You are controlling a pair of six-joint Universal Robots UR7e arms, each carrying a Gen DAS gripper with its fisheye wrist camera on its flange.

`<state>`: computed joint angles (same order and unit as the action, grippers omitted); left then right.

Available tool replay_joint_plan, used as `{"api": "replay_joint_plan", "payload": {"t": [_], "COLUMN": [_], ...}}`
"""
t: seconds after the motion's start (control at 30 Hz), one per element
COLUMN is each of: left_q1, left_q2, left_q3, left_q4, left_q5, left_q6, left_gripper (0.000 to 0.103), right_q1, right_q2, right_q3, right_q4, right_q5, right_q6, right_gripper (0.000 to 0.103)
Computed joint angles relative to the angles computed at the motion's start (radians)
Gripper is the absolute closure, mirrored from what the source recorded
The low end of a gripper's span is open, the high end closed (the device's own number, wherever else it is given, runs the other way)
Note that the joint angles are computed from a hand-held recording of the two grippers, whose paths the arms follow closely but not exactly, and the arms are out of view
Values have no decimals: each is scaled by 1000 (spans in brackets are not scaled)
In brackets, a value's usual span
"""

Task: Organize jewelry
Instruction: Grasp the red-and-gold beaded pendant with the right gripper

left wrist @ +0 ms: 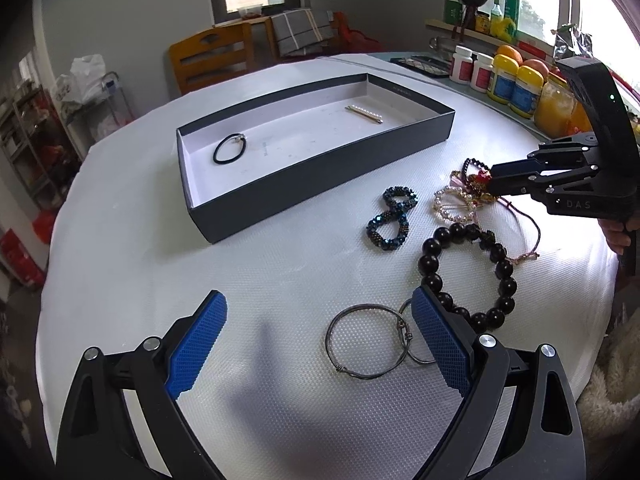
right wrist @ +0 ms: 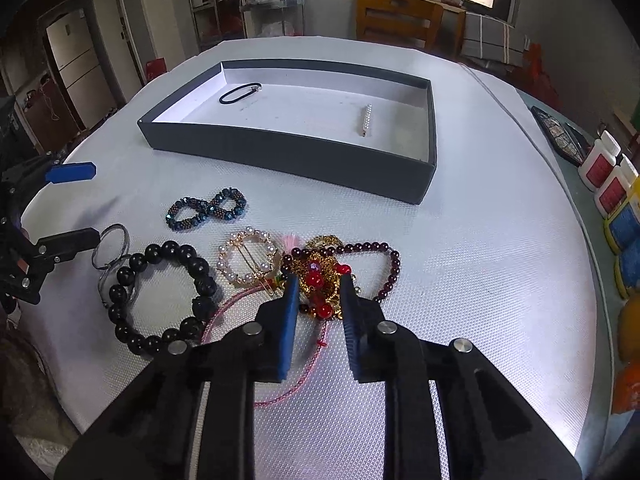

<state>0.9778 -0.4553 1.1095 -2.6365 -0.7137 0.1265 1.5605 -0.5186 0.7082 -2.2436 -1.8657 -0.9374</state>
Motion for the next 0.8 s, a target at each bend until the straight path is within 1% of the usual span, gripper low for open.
{"api": "replay_joint_plan", "payload": {"t": [0.03,0.17,0.33,0.47,0.8], "left_q1": [0,0,-2,-2,-4], "left_q2": [1,4,6,5,29], "left_q3": [-1,-3,-4,-1,-45], "left_q4": [-1,0,-6,-10,-6], "left_q5": [-1,-4,-10,-17,-68], "left_q6": [3,2,5,9,44], "left_gripper": [8,8,8,8,8], "right_q1": [1,-1,1,7,16], "right_q2": [1,-8,-27,-43,-70], "right_q3": [1,6,5,11,19], "right_q4": [-7,-7,-4,-15,-45], "right_q5": [-6,13,63,90,156], "right_q6": [-8,-5,10,3,14], "right_gripper": [94,94,95,95,95]}}
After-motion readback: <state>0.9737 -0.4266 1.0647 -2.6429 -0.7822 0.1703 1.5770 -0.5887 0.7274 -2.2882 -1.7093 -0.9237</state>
